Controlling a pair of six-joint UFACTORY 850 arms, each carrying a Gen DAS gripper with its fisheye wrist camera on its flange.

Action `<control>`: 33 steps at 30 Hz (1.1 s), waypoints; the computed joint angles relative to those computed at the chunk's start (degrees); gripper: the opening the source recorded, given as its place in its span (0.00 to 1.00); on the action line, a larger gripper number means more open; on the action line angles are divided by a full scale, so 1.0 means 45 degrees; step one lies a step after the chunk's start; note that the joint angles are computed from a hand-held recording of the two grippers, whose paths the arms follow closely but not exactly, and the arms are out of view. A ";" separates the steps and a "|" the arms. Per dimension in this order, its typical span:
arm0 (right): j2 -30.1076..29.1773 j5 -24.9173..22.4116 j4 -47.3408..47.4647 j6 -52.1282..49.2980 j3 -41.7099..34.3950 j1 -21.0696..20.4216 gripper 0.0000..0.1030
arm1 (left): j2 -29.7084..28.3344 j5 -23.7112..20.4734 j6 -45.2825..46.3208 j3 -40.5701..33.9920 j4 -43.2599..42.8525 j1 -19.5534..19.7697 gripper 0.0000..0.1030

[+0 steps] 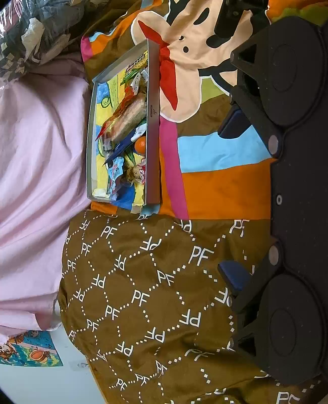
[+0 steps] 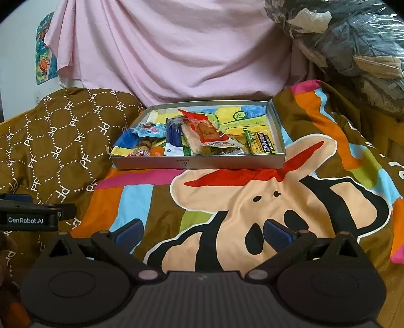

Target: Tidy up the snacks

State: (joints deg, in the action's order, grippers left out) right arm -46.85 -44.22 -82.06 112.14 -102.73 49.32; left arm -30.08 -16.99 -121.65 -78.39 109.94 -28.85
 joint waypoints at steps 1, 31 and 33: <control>-0.0005 -0.0010 -0.0004 -0.0004 -0.0008 0.0001 1.00 | -0.0001 0.0013 0.0083 -0.0008 -0.0065 -0.0004 0.99; 0.0011 0.0057 0.0054 0.0134 0.0011 0.0012 1.00 | 0.0020 -0.0055 -0.0055 0.0067 0.0167 -0.0062 0.99; 0.0007 0.0057 0.0061 0.0134 0.0007 0.0012 1.00 | 0.0023 -0.0051 -0.0056 0.0067 0.0156 -0.0062 0.99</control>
State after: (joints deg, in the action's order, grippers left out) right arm -46.82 -43.97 -81.79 112.75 -102.69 49.37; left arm -29.98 -17.21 -121.90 -78.08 110.64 -29.12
